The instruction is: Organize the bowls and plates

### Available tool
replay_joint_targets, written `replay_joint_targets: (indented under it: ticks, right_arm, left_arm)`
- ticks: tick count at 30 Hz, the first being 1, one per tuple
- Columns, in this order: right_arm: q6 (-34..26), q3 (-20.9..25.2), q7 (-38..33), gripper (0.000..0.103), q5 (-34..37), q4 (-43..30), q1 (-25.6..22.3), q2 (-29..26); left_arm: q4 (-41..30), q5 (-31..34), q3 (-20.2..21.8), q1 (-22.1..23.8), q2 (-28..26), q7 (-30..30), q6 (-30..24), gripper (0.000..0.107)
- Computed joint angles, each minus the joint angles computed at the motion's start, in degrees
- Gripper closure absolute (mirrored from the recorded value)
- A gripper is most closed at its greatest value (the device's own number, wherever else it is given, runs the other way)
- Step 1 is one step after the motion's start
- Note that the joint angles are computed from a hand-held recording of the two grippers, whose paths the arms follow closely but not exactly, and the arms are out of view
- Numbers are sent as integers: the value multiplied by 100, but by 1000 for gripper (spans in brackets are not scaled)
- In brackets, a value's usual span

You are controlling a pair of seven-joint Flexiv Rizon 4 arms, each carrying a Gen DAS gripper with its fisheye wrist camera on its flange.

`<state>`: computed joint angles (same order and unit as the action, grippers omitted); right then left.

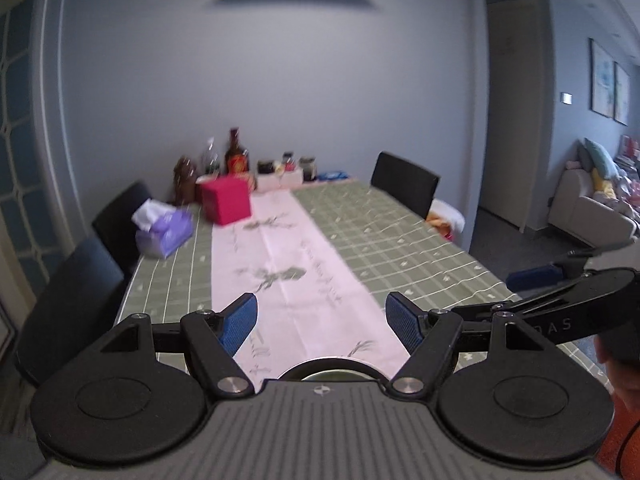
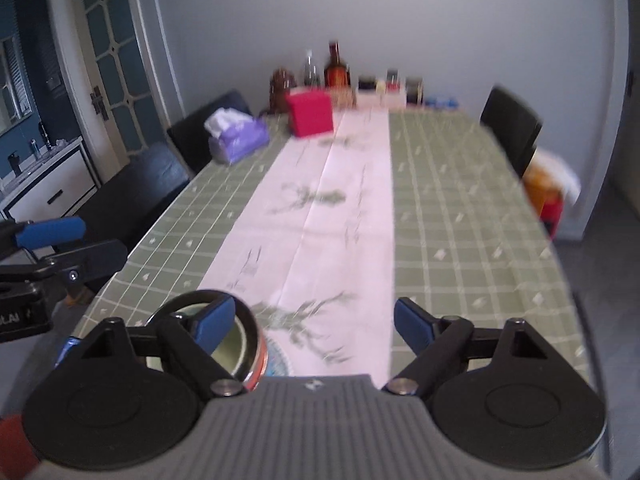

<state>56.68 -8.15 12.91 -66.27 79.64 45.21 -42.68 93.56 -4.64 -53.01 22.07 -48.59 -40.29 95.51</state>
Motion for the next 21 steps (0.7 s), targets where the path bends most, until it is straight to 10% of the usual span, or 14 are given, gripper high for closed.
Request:
replay_joint_targets:
  ticks: [10,21]
  right_arm:
    - [-925,100,1742,17,-2018,1480,375,961]
    - [-3542,835,3000,16,-2691,2120,942,1151]
  left_arm:
    - [1216,1279,-1212,978,-412,-386,1110,21]
    - [1799,1771,325,241,249,-1232,2964,20]
